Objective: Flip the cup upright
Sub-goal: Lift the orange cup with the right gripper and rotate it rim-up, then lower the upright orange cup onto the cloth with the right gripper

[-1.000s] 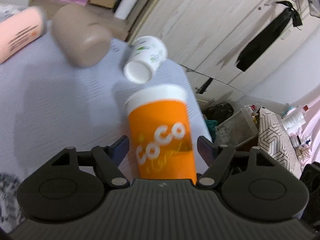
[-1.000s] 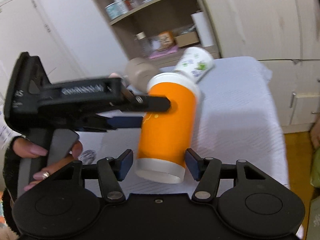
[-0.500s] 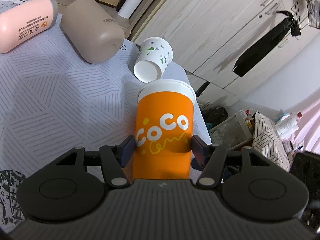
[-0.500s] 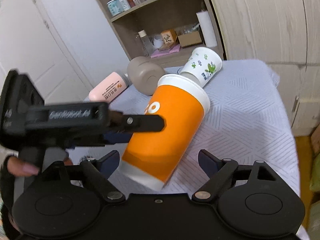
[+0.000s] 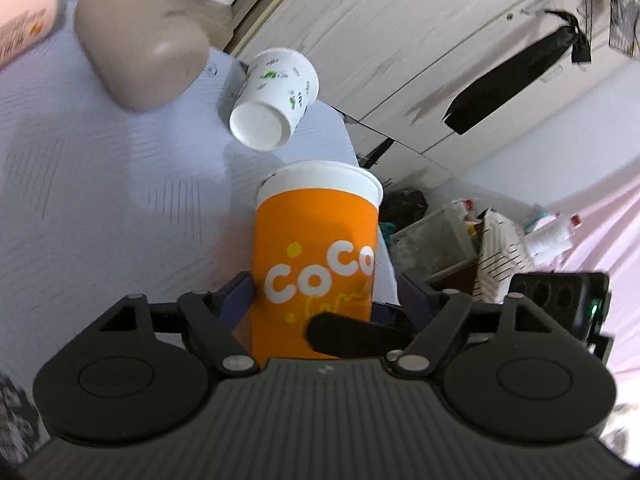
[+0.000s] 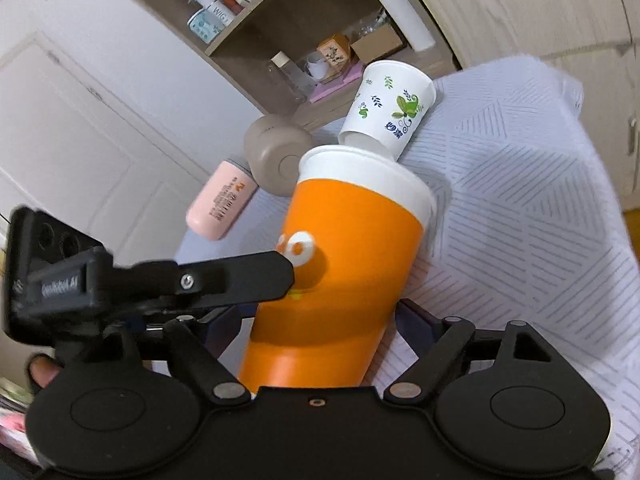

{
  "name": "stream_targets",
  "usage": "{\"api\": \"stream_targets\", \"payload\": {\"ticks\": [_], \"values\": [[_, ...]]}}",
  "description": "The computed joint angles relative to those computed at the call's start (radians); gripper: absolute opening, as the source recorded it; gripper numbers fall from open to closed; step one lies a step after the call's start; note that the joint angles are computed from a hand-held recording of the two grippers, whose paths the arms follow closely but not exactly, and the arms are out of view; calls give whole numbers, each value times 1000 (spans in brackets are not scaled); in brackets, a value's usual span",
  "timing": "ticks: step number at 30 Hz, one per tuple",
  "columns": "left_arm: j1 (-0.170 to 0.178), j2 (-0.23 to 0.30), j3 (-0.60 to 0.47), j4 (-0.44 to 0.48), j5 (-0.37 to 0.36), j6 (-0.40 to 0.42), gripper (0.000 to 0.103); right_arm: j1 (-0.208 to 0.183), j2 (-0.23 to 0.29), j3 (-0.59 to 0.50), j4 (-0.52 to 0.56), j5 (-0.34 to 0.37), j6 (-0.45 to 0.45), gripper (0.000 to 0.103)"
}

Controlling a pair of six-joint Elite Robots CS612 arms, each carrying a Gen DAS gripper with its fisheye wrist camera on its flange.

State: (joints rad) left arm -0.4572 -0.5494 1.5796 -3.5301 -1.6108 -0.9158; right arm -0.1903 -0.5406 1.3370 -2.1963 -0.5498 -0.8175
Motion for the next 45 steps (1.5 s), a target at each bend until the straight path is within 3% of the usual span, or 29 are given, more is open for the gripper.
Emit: {"api": "stream_targets", "payload": {"ticks": [6,9,18,19,21,23,26,30,34,37,40,45], "values": [[4,1,-16,33,-8,66,77,-6,12,-22,52,19,-49,81],[0,-6,-4,15,0,101,69,-11,-2,6,13,30,-89,80],[-46,-50,95,-67,128,197,67,-16,-52,108,-78,60,-235,80],[-51,-53,110,-95,141,215,67,-18,-60,128,-105,70,-262,80],[-59,-56,136,-155,148,257,67,-23,-73,186,-261,93,-299,79],[-60,-61,153,-176,128,249,67,-24,-85,236,-405,97,-346,79],[-70,-70,181,-206,159,237,67,-20,-97,260,-447,92,-381,77],[-92,-84,216,-239,250,303,67,-15,-98,281,-512,114,-414,76],[-92,-90,242,-271,266,335,67,-6,-93,311,-622,132,-479,76],[-90,-92,254,-282,278,326,67,3,-89,314,-639,142,-517,76],[-91,-90,259,-283,317,334,67,14,-80,300,-637,143,-505,76],[-83,-84,236,-249,359,351,67,40,-41,268,-791,125,-394,76]]}}
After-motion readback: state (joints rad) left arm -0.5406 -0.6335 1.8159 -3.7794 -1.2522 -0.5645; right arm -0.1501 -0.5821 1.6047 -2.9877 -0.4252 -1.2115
